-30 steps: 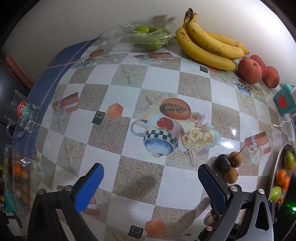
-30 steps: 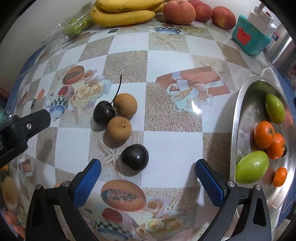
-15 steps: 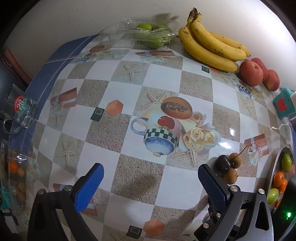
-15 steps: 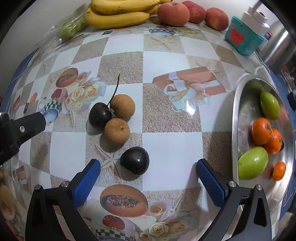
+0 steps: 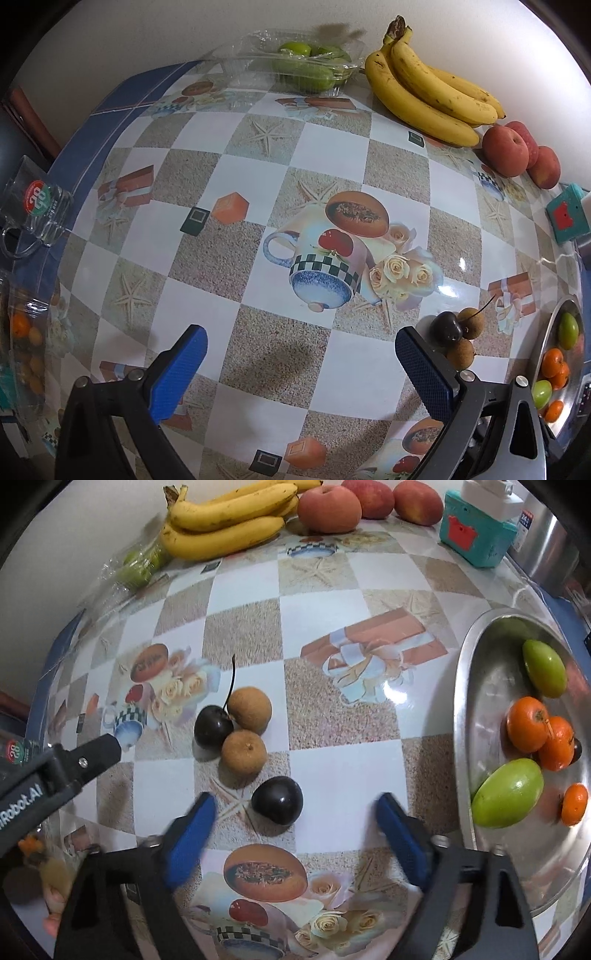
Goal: Organize fruits
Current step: 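Grasp a dark plum with the right tool while the left tool grasps a brown fruit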
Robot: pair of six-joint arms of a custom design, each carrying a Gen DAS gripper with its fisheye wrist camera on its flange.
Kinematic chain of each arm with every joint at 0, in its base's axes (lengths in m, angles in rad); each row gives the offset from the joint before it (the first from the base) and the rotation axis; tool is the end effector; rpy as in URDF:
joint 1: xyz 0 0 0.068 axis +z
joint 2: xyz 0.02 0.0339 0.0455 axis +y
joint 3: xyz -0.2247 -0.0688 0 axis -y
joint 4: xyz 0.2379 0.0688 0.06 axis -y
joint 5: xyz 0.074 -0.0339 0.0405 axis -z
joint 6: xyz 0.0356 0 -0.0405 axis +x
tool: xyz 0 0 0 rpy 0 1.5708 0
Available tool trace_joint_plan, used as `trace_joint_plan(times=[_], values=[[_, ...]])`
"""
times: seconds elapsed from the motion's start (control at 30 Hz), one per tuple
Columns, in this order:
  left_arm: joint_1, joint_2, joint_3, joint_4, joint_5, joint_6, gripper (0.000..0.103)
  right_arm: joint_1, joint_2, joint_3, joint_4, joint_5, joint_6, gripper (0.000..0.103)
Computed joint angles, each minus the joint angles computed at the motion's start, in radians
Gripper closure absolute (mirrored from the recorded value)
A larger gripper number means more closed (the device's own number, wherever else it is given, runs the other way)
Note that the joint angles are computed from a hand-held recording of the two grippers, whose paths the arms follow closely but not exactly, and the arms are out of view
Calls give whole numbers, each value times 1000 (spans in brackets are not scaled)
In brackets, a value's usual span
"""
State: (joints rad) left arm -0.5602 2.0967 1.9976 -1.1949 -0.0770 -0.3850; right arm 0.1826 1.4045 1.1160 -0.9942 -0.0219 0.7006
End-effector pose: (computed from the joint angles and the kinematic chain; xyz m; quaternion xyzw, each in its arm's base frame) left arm 0.3449 -0.2131 0.2387 0.0813 0.9864 -0.0288 0.1401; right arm 0.2546 0.0478 0.2199 0.2519 0.9570 0.0711 0.1251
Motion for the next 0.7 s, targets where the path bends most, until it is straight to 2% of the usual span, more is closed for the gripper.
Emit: trace_joint_plan(times=[0.03,0.13,0.27,0.4,0.7], values=[[0,0,1,0,1,-1,0,-6,-2,3,-5,-2,-8,38],[1,1,0,2,4,0,0,-17,-10,8,-12,-21,-18,50],[1,-1,-3,4,6,3,0,7,14,38,-21,0,-26,58],[1,-1,-2,6,10,6,0,41,40,68,-29,14,-35,70],[1,5,2,4,17,3,0,66,66,105,-54,71,-60,75]])
